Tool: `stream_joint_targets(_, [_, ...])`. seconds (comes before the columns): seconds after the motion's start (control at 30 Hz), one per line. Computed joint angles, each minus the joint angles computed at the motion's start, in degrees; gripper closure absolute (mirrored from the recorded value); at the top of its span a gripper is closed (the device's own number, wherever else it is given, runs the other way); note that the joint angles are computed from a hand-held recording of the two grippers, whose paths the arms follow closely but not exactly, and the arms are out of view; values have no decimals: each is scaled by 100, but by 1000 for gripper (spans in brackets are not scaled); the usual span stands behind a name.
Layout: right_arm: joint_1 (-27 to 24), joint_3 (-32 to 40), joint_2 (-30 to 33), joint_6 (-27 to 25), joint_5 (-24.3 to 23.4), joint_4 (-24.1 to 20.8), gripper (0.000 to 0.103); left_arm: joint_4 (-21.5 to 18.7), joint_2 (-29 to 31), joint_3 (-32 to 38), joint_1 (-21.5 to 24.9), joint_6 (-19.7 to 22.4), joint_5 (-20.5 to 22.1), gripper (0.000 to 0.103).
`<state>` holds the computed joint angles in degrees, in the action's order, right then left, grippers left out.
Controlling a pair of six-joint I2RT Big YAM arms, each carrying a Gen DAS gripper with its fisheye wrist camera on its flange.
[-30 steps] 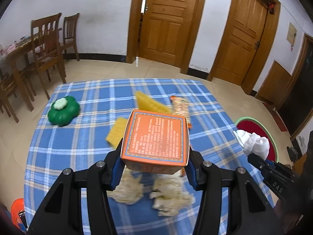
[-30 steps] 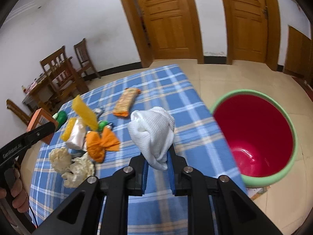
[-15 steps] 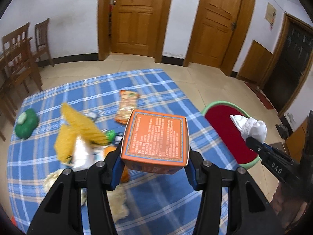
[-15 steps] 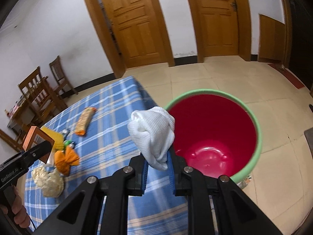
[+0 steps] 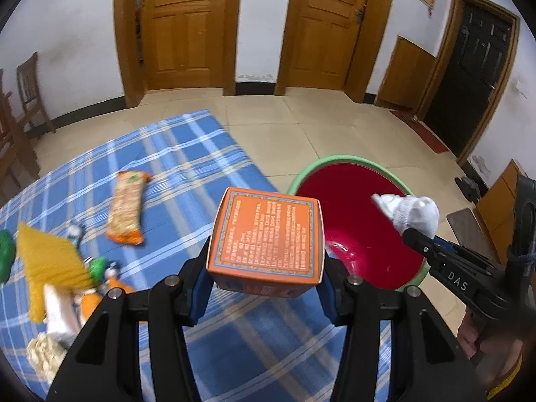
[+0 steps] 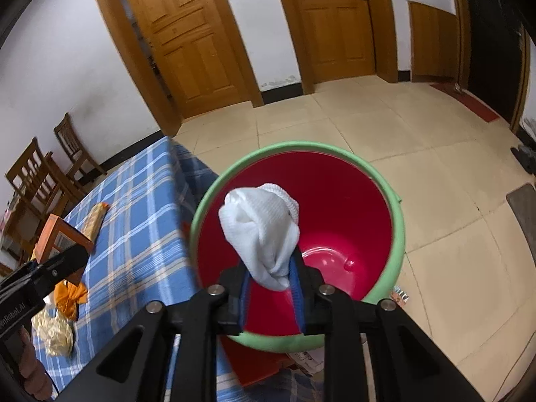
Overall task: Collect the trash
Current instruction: 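Drop the cloth in the bucket with the right tool while the left holds the box, then lower the orange box into the red bucket and open the left tool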
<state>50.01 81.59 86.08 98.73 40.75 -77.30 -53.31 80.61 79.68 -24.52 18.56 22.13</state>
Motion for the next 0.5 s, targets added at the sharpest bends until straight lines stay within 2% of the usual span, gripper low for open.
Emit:
stream_joint_targets(0.2, [44,-204,-208,230,200,-48,55,45,137,71,-318,20,-110,49])
stream_joint_targets(0.33, [101,-177,-249,479,333,-341,48,55,217,111,-509,40,-145,49])
stream_joint_targets(0.5, [163,-188,-320,813,426,-678,44,59,324,116,-742,70,-213,49])
